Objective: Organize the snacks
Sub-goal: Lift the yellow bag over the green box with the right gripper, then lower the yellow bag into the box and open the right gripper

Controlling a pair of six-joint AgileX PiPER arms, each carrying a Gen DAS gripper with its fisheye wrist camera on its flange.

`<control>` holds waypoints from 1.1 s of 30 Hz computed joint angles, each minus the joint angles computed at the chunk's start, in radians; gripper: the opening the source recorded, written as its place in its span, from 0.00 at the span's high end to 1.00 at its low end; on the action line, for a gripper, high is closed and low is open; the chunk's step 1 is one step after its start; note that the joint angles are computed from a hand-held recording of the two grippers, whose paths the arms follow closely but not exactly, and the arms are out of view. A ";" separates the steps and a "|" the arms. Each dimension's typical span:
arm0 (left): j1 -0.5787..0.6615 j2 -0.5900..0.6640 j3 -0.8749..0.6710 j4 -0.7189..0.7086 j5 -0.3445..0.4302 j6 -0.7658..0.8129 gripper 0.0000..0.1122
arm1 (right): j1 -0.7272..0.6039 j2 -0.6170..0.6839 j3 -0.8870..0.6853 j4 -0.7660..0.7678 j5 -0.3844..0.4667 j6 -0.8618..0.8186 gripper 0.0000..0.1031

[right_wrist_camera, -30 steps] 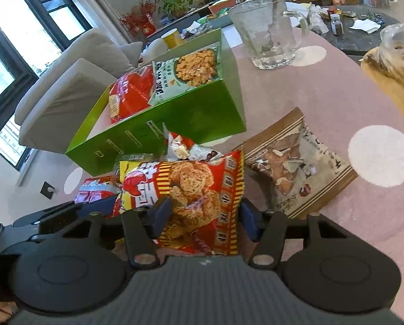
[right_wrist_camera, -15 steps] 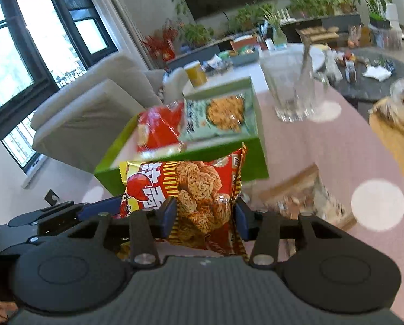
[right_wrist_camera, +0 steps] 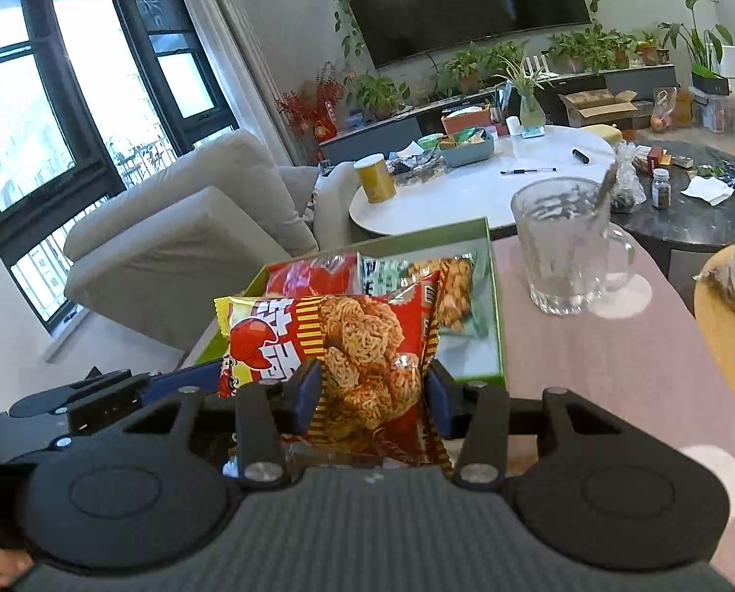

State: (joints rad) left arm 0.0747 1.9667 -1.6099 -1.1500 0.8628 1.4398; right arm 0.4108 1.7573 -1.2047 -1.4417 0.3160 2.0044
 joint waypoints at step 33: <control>-0.141 0.311 -0.439 0.311 -0.064 -0.400 0.51 | -0.151 0.184 -0.176 0.294 -0.157 -0.340 0.37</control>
State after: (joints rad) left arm -0.0665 2.2775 -2.0492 -0.8392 0.7985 1.0395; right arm 0.2602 1.9417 -1.3809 -1.1480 0.1587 1.6640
